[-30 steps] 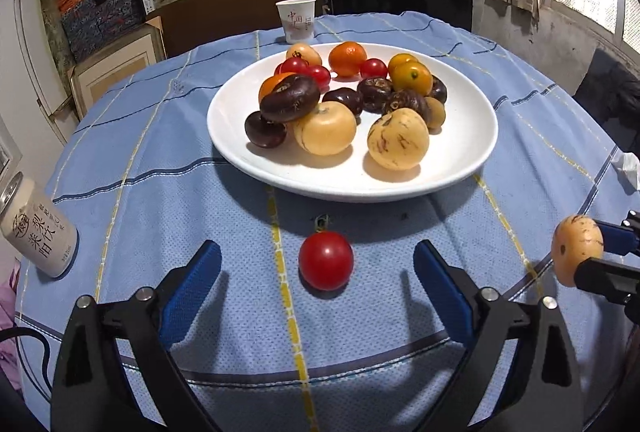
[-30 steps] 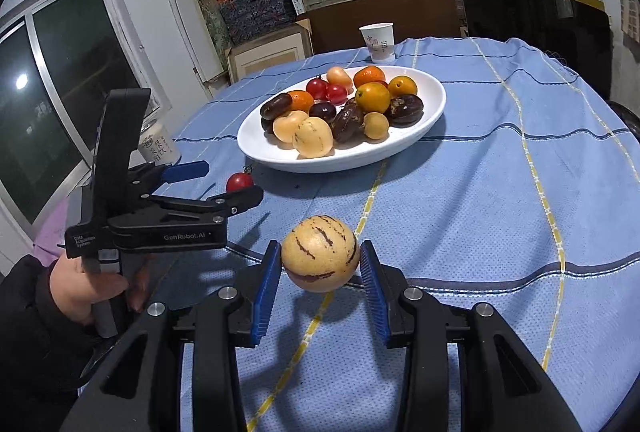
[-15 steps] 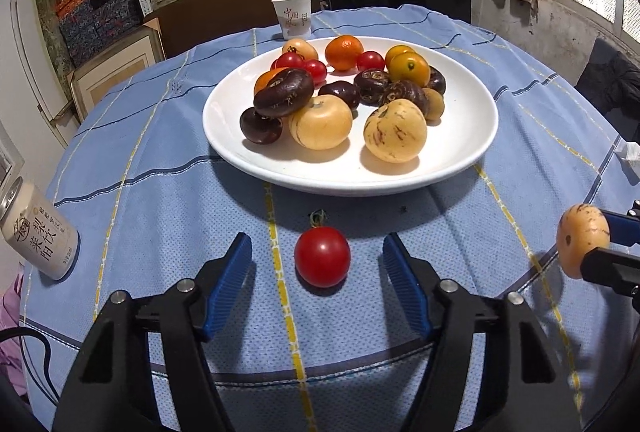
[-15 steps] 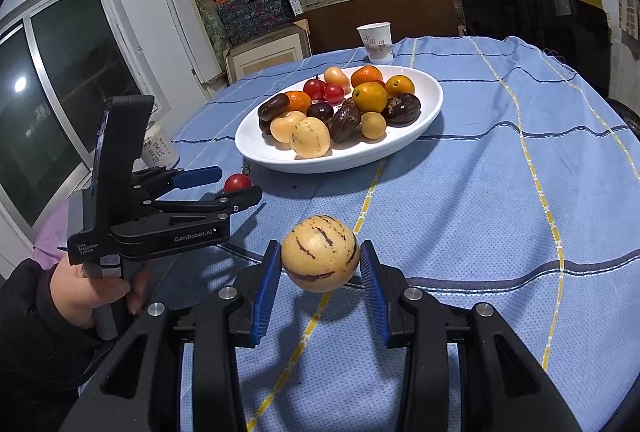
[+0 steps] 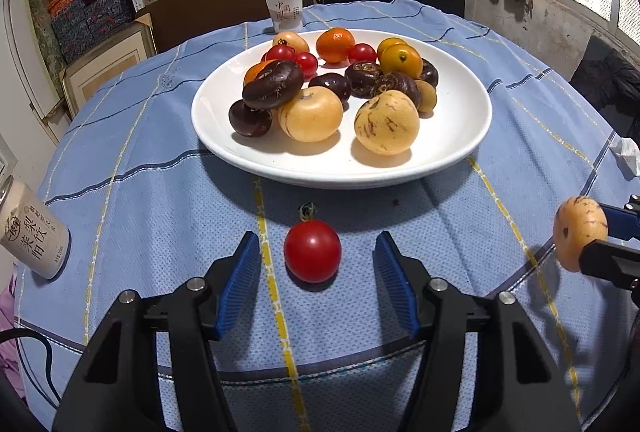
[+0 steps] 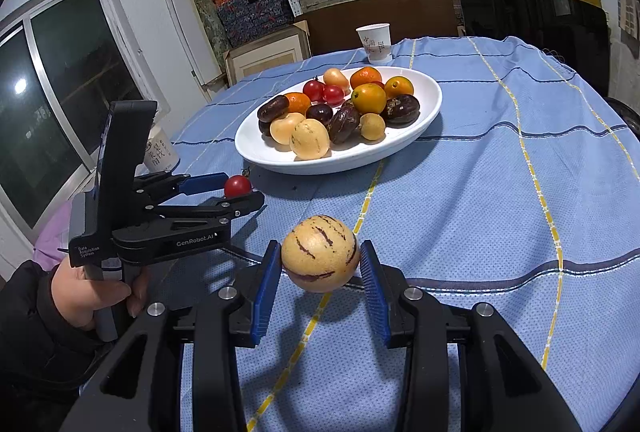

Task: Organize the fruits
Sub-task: 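Grasp the last red tomato with the left gripper while the right holds the melon, then carry the tomato and melon onto the white plate and open both grippers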

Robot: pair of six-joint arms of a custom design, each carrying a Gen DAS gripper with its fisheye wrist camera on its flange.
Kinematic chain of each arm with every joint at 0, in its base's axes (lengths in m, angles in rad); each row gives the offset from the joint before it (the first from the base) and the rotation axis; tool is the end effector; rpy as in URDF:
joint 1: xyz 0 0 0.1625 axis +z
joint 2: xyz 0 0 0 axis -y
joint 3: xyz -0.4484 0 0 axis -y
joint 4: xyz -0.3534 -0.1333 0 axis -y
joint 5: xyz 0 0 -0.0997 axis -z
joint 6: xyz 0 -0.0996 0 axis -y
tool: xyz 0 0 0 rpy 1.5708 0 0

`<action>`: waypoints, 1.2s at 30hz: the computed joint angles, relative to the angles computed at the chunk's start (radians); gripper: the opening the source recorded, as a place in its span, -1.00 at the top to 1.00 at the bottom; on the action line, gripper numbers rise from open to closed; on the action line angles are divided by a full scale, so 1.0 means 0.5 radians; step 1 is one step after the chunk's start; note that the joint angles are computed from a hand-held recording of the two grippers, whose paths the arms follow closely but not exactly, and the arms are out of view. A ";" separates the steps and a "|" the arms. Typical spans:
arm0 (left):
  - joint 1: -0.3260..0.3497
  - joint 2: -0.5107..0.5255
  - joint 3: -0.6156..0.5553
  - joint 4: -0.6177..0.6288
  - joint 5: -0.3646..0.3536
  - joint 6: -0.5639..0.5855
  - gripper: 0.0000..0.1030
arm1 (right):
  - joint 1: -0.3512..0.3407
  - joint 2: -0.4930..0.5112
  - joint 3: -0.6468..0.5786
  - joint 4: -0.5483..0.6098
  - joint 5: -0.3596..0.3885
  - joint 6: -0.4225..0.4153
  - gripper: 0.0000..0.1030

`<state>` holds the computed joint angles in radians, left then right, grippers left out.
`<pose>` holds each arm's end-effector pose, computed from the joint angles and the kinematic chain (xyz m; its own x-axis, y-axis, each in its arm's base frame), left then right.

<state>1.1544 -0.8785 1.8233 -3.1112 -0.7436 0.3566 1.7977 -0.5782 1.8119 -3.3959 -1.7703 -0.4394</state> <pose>-0.0592 -0.6448 0.2214 -0.6198 0.1670 -0.7668 0.5882 0.7457 -0.3130 0.2523 -0.5879 0.0486 -0.8074 -0.4462 0.3861 -0.5859 0.6840 -0.4346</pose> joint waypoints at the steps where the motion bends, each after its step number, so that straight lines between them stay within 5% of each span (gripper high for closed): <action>1: 0.001 0.001 -0.003 0.004 -0.001 -0.002 -0.09 | 0.000 0.000 0.000 0.000 0.000 0.000 0.21; 4: 0.014 -0.007 -0.021 0.080 -0.032 -0.043 0.36 | -0.001 0.000 -0.001 0.000 0.002 0.001 0.21; 6: 0.024 -0.023 -0.020 0.106 -0.075 -0.069 0.46 | -0.003 -0.002 0.004 -0.002 0.005 0.005 0.21; 21: -0.041 -0.138 0.163 -0.140 -0.116 -0.059 0.46 | 0.003 -0.002 0.069 -0.167 0.015 -0.038 0.21; 36: -0.201 -0.269 0.224 -0.340 -0.081 0.027 0.46 | 0.143 -0.110 -0.057 -0.211 -0.107 -0.281 0.21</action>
